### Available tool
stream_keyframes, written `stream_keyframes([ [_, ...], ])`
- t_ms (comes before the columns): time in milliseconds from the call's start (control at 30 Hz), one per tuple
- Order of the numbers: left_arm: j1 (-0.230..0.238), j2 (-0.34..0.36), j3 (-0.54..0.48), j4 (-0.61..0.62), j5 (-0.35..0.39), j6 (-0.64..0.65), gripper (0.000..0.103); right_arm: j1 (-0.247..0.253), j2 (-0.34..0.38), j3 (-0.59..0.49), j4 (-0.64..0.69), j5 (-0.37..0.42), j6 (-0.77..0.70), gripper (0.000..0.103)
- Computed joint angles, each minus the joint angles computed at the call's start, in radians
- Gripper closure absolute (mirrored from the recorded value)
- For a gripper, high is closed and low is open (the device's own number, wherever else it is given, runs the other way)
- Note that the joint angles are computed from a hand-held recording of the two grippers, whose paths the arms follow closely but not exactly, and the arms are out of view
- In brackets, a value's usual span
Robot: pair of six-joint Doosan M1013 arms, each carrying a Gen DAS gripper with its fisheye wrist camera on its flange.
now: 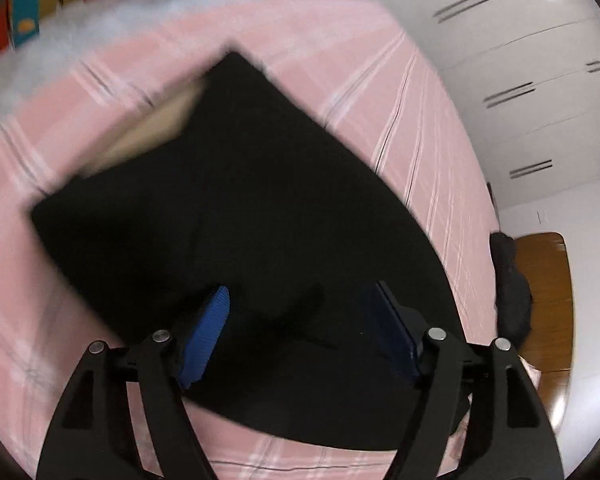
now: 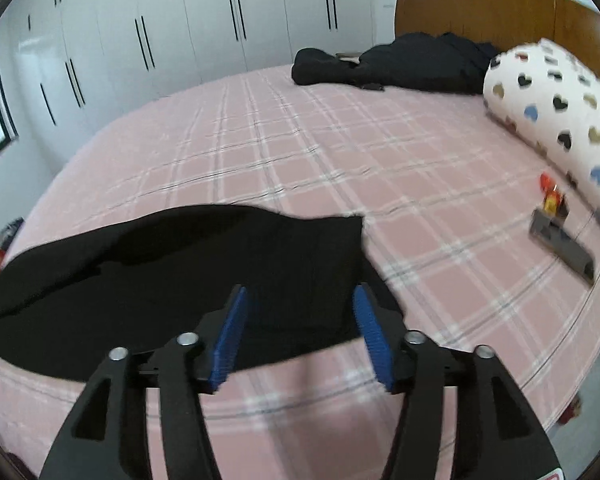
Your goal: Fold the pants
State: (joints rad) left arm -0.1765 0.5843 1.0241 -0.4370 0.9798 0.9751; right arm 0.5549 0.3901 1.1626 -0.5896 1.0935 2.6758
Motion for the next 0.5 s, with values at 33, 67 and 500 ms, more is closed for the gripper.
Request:
stream_keyframes([
  [33,-0.002,0.009,-0.018,0.029,0.024,-0.023,0.068,0.005,-0.004,0.008,0.003,-0.007,0.013,0.046],
  [67,-0.003,0.019,-0.039,0.050,0.053,-0.025,0.095,0.006,-0.006,0.013,0.018,-0.017,0.012,0.046],
  [500,-0.002,-0.059,-0.017,0.237,0.198,0.083,0.096,-0.072,0.080,-0.128,0.334,-0.071,-0.107,0.046],
])
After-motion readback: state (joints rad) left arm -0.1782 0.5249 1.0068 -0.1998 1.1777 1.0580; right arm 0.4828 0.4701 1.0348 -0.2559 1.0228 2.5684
